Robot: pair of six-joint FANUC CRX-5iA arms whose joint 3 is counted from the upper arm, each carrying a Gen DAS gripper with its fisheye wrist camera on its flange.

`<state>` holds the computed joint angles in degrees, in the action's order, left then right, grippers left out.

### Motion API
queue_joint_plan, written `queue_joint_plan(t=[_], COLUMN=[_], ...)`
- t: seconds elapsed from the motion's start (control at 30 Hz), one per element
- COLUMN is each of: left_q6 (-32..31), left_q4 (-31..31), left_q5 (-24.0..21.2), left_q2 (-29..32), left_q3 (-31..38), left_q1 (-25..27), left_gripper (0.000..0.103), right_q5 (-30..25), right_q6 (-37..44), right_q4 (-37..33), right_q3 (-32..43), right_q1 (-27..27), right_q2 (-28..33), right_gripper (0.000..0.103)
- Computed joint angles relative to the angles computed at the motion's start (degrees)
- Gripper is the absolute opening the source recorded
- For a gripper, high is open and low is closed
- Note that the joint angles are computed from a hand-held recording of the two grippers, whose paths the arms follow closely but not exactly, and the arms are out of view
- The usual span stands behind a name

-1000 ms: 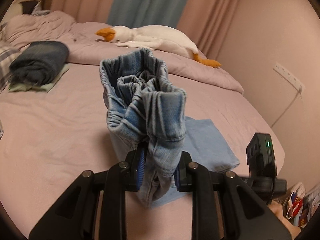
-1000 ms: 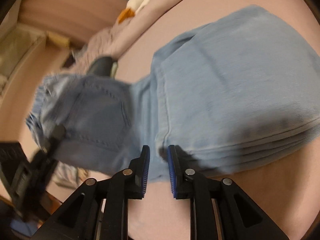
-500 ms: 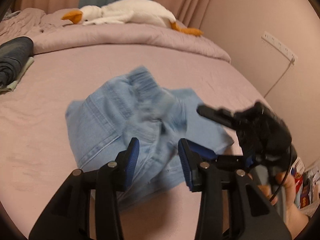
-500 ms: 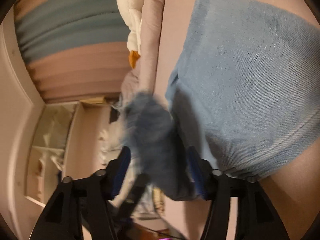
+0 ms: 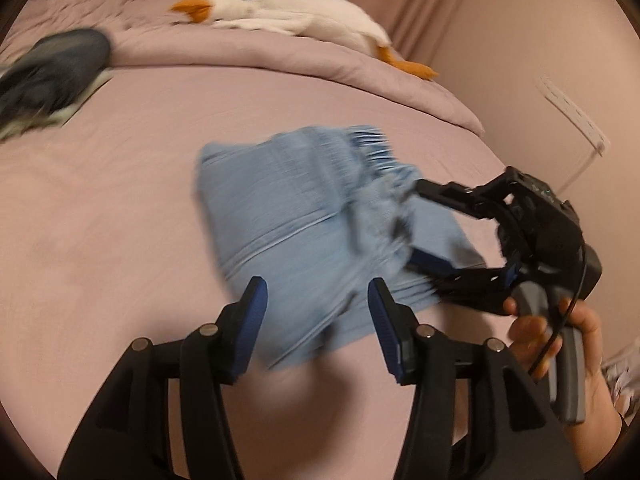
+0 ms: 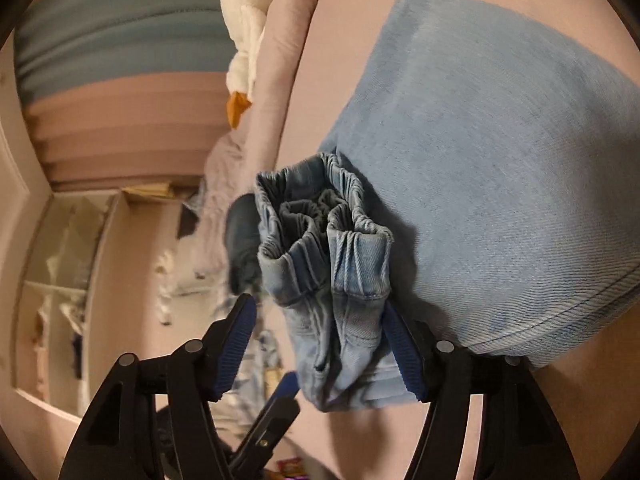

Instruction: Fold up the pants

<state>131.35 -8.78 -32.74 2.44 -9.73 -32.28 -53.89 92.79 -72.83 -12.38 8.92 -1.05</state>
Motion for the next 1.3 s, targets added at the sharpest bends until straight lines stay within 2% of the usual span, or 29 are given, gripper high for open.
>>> queue_joint_plan(t=[0.07,0.13,0.27,0.37,0.47,0.5,0.63,0.7,0.8,0.9,1.13,1.3], left_q6=[3.7,9.6,12.9,14.3,13.9,14.2,13.6,12.7,11.6,10.5,7.3,4.5], left_q4=[-1.7,-6.5,-7.1,-7.4,-7.7,-8.1,-7.8,-6.3,-4.4,-3.7,-0.7,1.4], left_q5=[-0.9,-4.0,-4.9,-4.7,-4.3,-4.4,-3.8,-3.1,-2.4,-2.0,-1.7,-1.9], left_q2=[-1.6,-2.8,-5.1,-6.0,-6.7,-6.8,-7.3,-7.4,-7.3,-7.1,-5.6,-4.4], left_q3=[-1.7,-1.9,-4.9,-5.9,-5.8,-5.7,-5.8,-6.4,-7.0,-6.9,-7.0,-6.5], left_q1=[0.2,-0.7,-0.5,-0.7,-0.9,-1.2,-1.2,-0.6,0.1,0.4,1.0,1.4], left_gripper=[0.052,0.052,0.052,0.052,0.052,0.052,0.052,0.052,0.052,0.052,0.052,0.052], right_q5=[2.4,4.1,5.2,7.9,9.0,9.1,12.0,13.3,16.2,18.9,24.4,25.8], right_q6=[-3.8,-7.1,-5.8,-12.1,-19.9,-21.0,-22.1,-19.3,-19.8,-19.9,-26.5,-26.4], right_q4=[4.3,7.4,4.1,12.5,24.5,26.4,34.7,36.2,39.5,39.0,47.4,45.6], right_q3=[0.7,1.1,1.0,3.0,5.7,6.4,5.9,4.9,2.7,1.0,-4.9,-7.2], right_q1=[2.6,4.4,4.0,7.8,12.7,13.4,17.0,17.8,19.4,18.7,17.4,15.3], right_q2=[-0.4,-0.6,-1.2,-0.9,1.3,1.9,1.7,0.3,-2.6,-5.2,-10.6,-11.5], right_gripper=[0.067,0.067,0.067,0.067,0.067,0.067,0.036,0.032,0.031,0.031,0.031,0.031])
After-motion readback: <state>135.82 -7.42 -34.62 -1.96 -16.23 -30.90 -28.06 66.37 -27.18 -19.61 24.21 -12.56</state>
